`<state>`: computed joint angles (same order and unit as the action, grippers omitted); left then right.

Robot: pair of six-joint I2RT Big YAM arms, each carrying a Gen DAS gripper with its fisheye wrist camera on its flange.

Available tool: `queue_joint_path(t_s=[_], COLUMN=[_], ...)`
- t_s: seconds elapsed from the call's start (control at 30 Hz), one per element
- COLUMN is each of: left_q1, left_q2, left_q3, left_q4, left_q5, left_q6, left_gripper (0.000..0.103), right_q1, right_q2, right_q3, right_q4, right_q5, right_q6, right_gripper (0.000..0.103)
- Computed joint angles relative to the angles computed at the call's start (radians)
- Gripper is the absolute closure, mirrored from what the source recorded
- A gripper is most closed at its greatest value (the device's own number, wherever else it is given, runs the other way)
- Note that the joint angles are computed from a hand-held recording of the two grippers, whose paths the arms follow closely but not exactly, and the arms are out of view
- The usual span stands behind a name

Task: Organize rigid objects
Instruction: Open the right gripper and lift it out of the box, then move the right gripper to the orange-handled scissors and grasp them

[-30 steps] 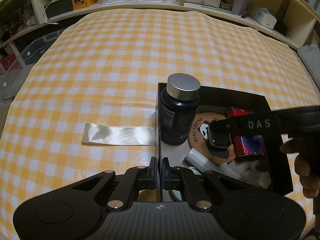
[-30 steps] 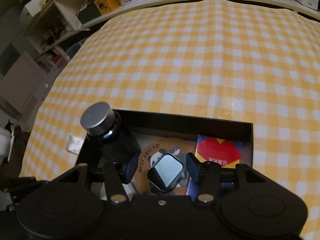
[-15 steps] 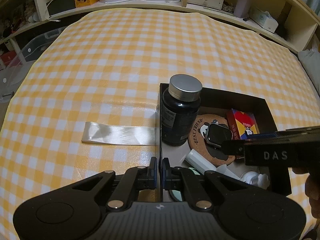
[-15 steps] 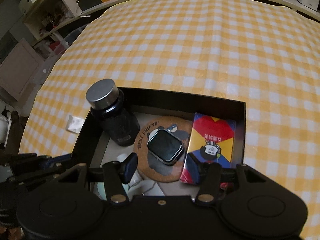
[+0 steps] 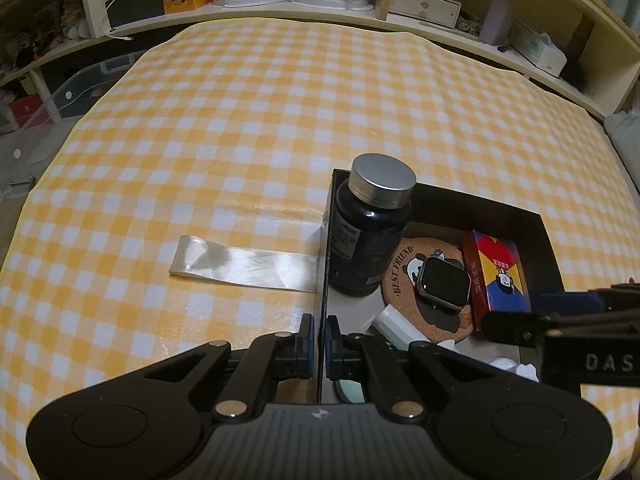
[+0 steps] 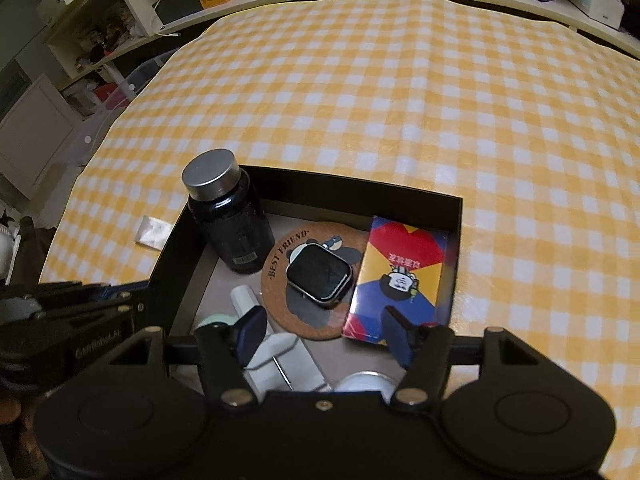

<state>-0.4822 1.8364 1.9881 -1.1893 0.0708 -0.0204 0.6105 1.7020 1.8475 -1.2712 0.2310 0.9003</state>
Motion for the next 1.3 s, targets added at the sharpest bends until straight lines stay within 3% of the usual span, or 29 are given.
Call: queue_joint_path(t_s=[0.43, 0.5, 0.6, 0.93, 1.13, 1.3], left_q1=[-0.007, -0.008, -0.010, -0.020, -0.021, -0.020], left_q2=[-0.008, -0.011, -0.013, -0.019, -0.024, -0.023], left_q3=[-0.008, -0.012, -0.014, -0.030, -0.043, -0.046], left_q4=[0.008, 0.009, 0.012, 0.029, 0.042, 0.048], left_q5=[-0.004, -0.008, -0.013, -0.038, -0.051, -0.054], left_q6=[-0.005, -0.002, 0.002, 0.026, 0.049, 0.061], left_gripper=[0.099, 0.099, 0.099, 0.100, 0.101, 0.101], right_q1=[0.028, 0.028, 0.031, 0.031, 0.018, -0.003], right_q2=[-0.059, -0.080, -0.120, -0.264, -0.372, -0.439], right_q3=[-0.019, -0.028, -0.050, -0.142, -0.242, -0.315], right_q4=[-0.042, -0.046, -0.041, -0.064, -0.027, -0.073], right_q5=[0.086, 0.109, 0.162, 0.305, 0.367, 0.425], right_q6=[0.036, 0.041, 0.043, 0.093, 0.123, 0.167], right_gripper=[0.026, 0.012, 0.005, 0.000, 0.000, 0.000])
